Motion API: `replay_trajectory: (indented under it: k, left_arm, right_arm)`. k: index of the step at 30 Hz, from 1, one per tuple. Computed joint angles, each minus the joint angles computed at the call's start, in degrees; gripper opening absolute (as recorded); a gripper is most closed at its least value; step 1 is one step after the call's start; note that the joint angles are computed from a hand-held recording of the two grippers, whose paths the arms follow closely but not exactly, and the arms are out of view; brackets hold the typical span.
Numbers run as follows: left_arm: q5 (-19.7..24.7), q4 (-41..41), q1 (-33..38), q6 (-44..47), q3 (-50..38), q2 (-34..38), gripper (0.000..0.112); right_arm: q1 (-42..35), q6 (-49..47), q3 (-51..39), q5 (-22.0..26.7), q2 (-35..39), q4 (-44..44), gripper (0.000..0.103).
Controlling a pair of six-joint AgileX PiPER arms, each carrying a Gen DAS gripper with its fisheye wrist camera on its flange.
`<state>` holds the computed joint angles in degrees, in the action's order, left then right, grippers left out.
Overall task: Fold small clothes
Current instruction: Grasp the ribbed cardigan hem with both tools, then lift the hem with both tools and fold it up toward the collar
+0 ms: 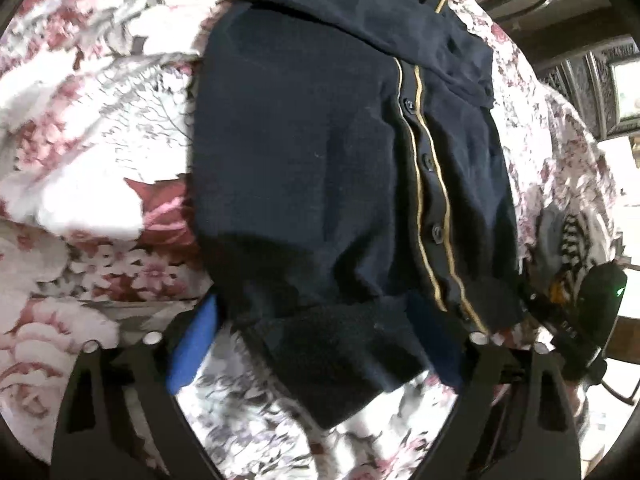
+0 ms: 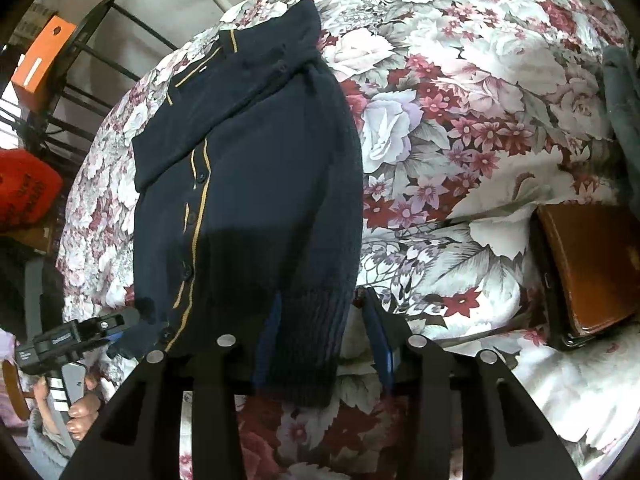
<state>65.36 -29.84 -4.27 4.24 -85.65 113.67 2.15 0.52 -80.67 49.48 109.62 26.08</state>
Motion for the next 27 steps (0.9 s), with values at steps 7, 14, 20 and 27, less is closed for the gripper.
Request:
replay_trajectory:
  k: [7, 14, 20, 27]
  left_arm:
    - [0.8, -0.9, 0.0, 0.2, 0.1, 0.5, 0.05]
    - [0.6, -1.1, 0.0, 0.6, 0.2, 0.8, 0.035]
    - [-0.1, 0.1, -1.2, -1.0, -0.1, 1.6, 0.041]
    - [-1.5, 0.4, -1.1, -0.5, 0.6, 0.5, 0.022]
  right_arm:
    - [-1.0, -2.0, 0.6, 0.5, 0.0, 3.1, 0.02]
    - [-1.0, -3.0, 0.3, 1.2, 0.5, 4.1, 0.02]
    - [-0.1, -2.0, 0.3, 0.7, 0.7, 2.4, 0.023]
    - [-0.2, -2.9, 1.2, -0.3, -0.1, 3.4, 0.014]
